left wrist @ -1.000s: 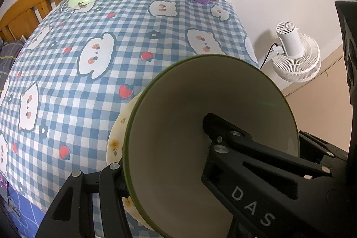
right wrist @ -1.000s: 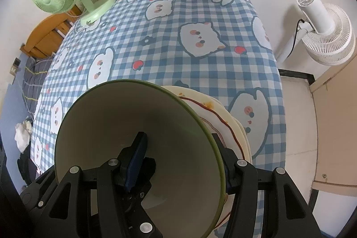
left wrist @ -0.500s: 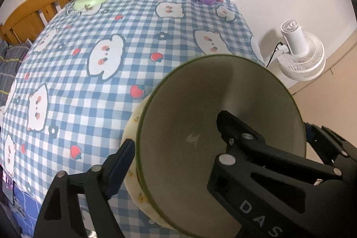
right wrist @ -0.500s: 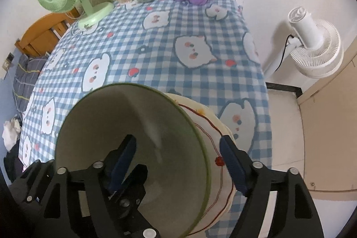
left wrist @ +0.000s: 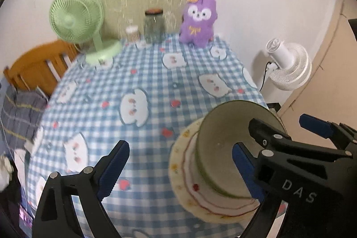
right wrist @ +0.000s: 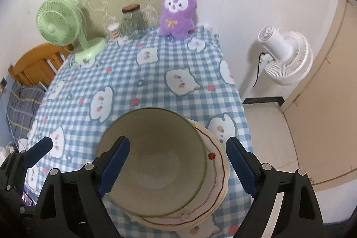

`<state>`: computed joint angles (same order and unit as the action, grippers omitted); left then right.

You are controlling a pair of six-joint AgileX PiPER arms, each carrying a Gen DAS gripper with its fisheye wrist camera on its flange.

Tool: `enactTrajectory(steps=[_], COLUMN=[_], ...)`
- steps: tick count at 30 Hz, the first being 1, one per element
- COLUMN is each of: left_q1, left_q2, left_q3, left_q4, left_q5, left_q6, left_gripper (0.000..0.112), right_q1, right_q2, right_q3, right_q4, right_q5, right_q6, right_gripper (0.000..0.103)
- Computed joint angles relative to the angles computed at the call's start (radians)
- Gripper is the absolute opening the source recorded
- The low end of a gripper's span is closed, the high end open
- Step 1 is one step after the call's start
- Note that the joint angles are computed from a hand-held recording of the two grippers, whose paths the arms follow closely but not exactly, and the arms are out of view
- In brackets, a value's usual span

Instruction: Organize plates and bowls

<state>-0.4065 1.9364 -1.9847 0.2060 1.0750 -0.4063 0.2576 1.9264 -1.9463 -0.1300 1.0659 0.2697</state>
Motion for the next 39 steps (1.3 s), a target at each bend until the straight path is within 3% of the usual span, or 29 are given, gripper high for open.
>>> enactTrajectory(steps=[19, 24, 32, 39], left_q1=[0.248, 0.321, 0.348, 0.326], left_q2=[-0.432, -0.491, -0.578, -0.621], left_q3=[0.619, 0.721, 0.855, 0.908], left_q4=[-0.090, -0.175, -0.170, -0.163], left_q5=[-0.343, -0.379, -0.449, -0.447], left_q6=[0.269, 0.329, 0.327, 0.290], left_gripper=[0.095, 0.095, 0.095, 0.096], right_q1=[0.339, 0.403, 0.468, 0.464], right_q2=[-0.249, -0.282, -0.352, -0.389], right_q3=[0.365, 0.443, 0.602, 0.674], right_q4=[-0.366, -0.431, -0.530, -0.481], right_q5=[-0.122, -0.136, -0.220, -0.246], right_q6=[0.578, 0.666, 0.779, 0.770], right_gripper=[0.090, 0.090, 0.090, 0.090])
